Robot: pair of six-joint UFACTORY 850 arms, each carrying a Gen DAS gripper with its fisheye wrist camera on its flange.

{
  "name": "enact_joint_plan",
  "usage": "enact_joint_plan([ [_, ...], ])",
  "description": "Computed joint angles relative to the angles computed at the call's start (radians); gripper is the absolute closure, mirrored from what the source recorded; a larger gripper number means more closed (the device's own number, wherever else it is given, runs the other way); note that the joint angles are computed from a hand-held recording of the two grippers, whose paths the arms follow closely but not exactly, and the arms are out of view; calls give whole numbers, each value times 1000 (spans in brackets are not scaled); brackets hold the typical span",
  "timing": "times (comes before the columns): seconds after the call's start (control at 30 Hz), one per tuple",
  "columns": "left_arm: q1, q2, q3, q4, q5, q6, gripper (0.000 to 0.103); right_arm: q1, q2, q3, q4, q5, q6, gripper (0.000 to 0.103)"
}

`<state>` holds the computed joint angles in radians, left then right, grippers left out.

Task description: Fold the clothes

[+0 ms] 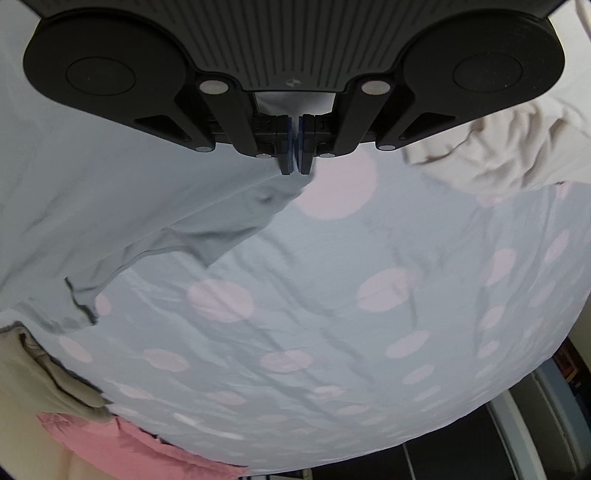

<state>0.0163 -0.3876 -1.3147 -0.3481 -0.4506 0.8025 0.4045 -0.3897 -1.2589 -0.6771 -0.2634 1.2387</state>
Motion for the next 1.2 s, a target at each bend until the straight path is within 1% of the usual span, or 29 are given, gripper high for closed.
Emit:
enact_joint_plan([
  [0.1, 2, -3, 4, -8, 13, -3, 102, 10, -46, -44, -3, -10, -11, 99],
  [0.2, 2, -7, 9, -38, 30, -1, 101, 17, -70, -64, -74, -21, 61, 99],
  [0.27, -3, -6, 16, -23, 44, -26, 99, 18, -76, -66, -98, -19, 89, 94],
  [0.3, -6, 0, 26, 5, 69, -59, 97, 17, -74, -61, -100, -14, 95, 91],
  [0.33, -1, 8, 35, -6, 77, -58, 93, 16, -72, -57, -102, -8, 101, 90],
  [0.37, 3, 15, 43, -18, 85, -57, 91, 16, -67, -51, -101, -8, 97, 90],
  [0.43, 14, 33, 59, -35, 94, -63, 81, 18, -56, -42, -82, -21, 83, 86],
  [0.5, 25, 55, 79, -58, 88, -60, 81, 18, -46, -33, -52, -29, 70, 82],
  [0.6, 35, 93, 116, -74, 45, -64, 80, 22, -33, -24, 29, -30, 11, 80],
  [0.67, 42, 126, 156, -131, 14, -29, 73, 29, -18, -10, 52, -20, -13, 77],
  [0.73, 45, 166, 209, -189, 2, 21, 63, 35, -3, 5, 87, -10, -52, 73],
  [0.8, 42, 214, 274, -232, 12, 90, 62, 40, 16, 25, 115, -3, -85, 72],
  [0.93, 10, 271, 366, -172, 52, 125, 62, 46, 43, 59, 136, 1, -102, 72],
  [1.07, -30, 307, 443, -211, 173, 208, 64, 51, 63, 86, 167, 1, -119, 72],
  [1.1, -41, 315, 461, -226, 203, 232, 77, 53, 68, 92, 171, 3, -123, 71],
  [1.13, -52, 322, 473, -230, 237, 236, 94, 54, 74, 99, 172, 5, -125, 71],
  [1.17, -63, 328, 483, -234, 263, 246, 99, 56, 80, 106, 173, 7, -126, 71],
  [1.2, -80, 342, 501, -208, 304, 245, 100, 56, 88, 113, 170, 9, -123, 70],
])
